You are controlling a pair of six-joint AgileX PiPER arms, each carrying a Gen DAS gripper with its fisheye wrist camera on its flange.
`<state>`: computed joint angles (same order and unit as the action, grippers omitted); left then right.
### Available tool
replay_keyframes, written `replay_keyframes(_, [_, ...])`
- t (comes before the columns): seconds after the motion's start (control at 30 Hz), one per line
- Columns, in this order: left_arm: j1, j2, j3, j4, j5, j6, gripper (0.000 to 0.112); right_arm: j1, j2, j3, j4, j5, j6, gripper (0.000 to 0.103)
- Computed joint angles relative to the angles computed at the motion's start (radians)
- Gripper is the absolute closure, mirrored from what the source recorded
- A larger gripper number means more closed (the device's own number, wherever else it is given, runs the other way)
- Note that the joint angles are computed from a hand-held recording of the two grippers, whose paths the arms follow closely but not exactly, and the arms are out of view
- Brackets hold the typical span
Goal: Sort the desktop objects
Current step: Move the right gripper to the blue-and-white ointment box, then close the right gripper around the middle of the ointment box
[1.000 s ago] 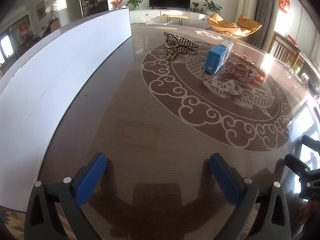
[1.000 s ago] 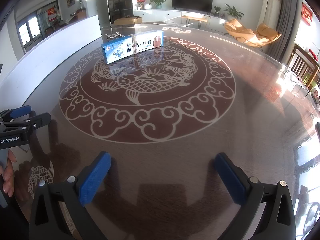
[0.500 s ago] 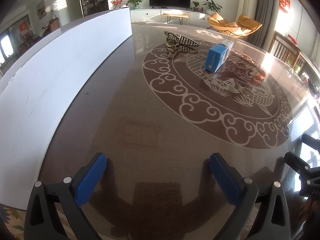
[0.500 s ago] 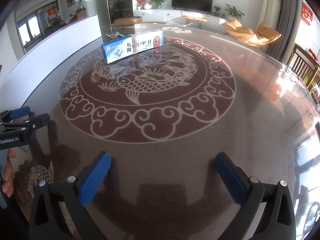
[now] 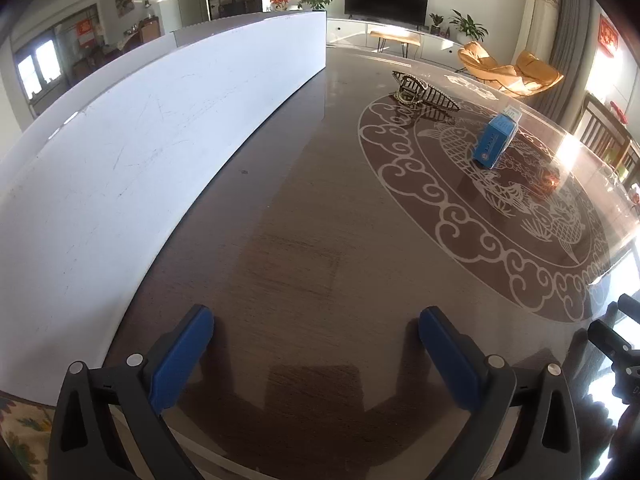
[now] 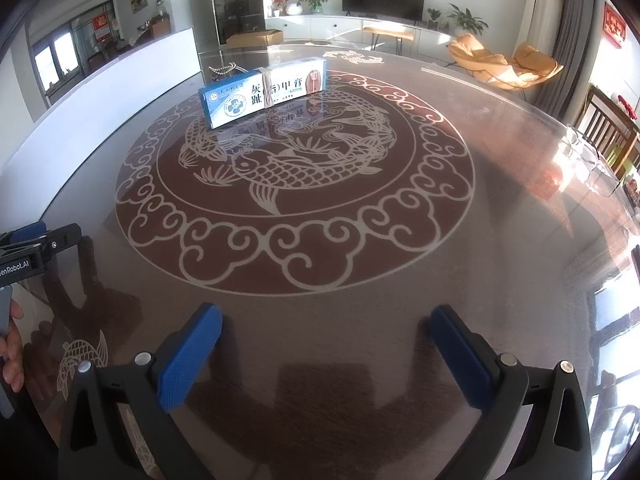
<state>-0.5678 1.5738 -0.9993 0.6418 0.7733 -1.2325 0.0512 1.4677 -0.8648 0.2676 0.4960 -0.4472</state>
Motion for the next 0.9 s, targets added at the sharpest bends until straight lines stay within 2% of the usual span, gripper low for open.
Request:
replay_keyframes(0.1, [0.012,0.006,-0.004,0.006,0.004,-0.014,0.009,0.045,0.100,-0.131,-0.055,0.064,0.072,0.000])
replay_keyframes(0.23, [0.014,0.015,-0.011,0.014,0.007,-0.029,0.009,0.069,0.234,-0.310,0.111,0.118,0.017,0.000])
replay_keyframes(0.37, [0.014,0.023,-0.014,0.021,0.005,-0.038,0.009,0.130,0.369,-0.534,0.186,0.116,0.098,0.000])
replay_keyframes(0.47, [0.019,0.030,-0.020,0.021,-0.001,-0.036,0.009,0.192,0.495,-0.754,0.047,0.149,0.308,0.000])
replay_keyframes(0.57, [0.019,0.031,-0.020,0.021,-0.001,-0.035,0.009,0.228,0.639,-0.980,-0.087,0.273,0.465,0.000])
replay_keyframes(0.63, [0.018,0.029,-0.018,0.021,0.000,-0.036,0.009,0.238,0.689,-1.050,-0.131,0.322,0.511,0.002])
replay_keyframes(0.7, [0.019,0.033,-0.023,0.021,0.001,-0.036,0.009,0.235,0.689,-1.038,-0.156,0.314,0.537,0.025])
replay_keyframes(0.77, [0.022,0.042,-0.032,0.020,-0.001,-0.032,0.009,0.227,0.660,-0.980,-0.162,0.277,0.536,0.062])
replay_keyframes(0.83, [0.023,0.049,-0.040,0.019,-0.001,-0.030,0.009,0.202,0.624,-0.911,-0.124,0.241,0.481,0.077])
replay_keyframes(0.9, [0.023,0.049,-0.040,0.019,-0.001,-0.030,0.009,0.178,0.583,-0.839,-0.085,0.207,0.424,0.077])
